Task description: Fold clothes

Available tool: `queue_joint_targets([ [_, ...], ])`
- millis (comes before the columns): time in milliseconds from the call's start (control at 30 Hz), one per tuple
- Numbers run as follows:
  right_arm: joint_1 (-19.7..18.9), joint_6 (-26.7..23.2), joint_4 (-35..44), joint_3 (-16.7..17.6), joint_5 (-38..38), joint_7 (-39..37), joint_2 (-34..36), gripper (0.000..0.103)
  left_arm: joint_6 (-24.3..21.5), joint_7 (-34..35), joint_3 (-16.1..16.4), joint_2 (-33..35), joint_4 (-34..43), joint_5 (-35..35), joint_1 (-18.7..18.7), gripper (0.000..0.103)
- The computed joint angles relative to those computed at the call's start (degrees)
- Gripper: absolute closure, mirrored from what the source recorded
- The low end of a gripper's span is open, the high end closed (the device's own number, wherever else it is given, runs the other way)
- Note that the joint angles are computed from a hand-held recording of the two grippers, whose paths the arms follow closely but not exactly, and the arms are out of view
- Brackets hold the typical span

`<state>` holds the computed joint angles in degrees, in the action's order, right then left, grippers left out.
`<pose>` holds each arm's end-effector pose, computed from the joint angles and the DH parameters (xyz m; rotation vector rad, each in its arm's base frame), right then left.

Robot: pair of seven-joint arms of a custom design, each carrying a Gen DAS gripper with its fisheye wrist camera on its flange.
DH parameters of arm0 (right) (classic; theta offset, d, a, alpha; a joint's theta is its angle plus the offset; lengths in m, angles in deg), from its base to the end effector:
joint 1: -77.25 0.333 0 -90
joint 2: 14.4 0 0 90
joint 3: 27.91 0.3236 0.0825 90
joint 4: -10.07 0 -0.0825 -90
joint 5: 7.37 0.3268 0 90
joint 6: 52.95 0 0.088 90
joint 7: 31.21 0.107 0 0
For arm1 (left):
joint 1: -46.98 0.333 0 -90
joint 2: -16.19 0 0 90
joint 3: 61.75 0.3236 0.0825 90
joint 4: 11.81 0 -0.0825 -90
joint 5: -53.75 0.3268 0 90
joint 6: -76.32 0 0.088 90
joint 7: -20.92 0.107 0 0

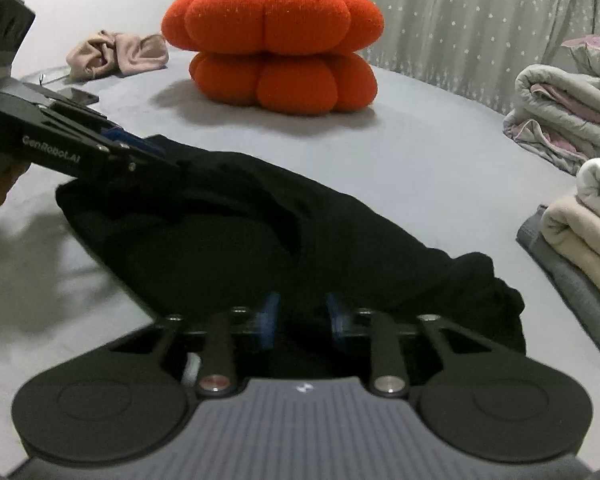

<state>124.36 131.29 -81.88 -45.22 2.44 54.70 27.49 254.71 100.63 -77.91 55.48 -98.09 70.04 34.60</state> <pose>0.5912 0.3883 0.3694 -2.0429 1.0961 -0.7004 0.6470 -0.3100 0.4278 -1.3230 2.1010 -1.1507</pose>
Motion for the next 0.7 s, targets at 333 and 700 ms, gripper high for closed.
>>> queue_joint_targets([
  [333, 0.28, 9.08, -10.71, 0.75, 3.27, -6.07, -7.3, 0.097, 8.01, 6.85, -4.04, -6.83, -11.46, 6.76, 4.75, 0.1],
  [700, -3.98, 3.36, -12.35, 6.63, 6.54, -13.31, -9.01, 0.096, -2.33, 18.98, -13.99, -9.22, -16.86, 2.87, 14.17, 0.098],
])
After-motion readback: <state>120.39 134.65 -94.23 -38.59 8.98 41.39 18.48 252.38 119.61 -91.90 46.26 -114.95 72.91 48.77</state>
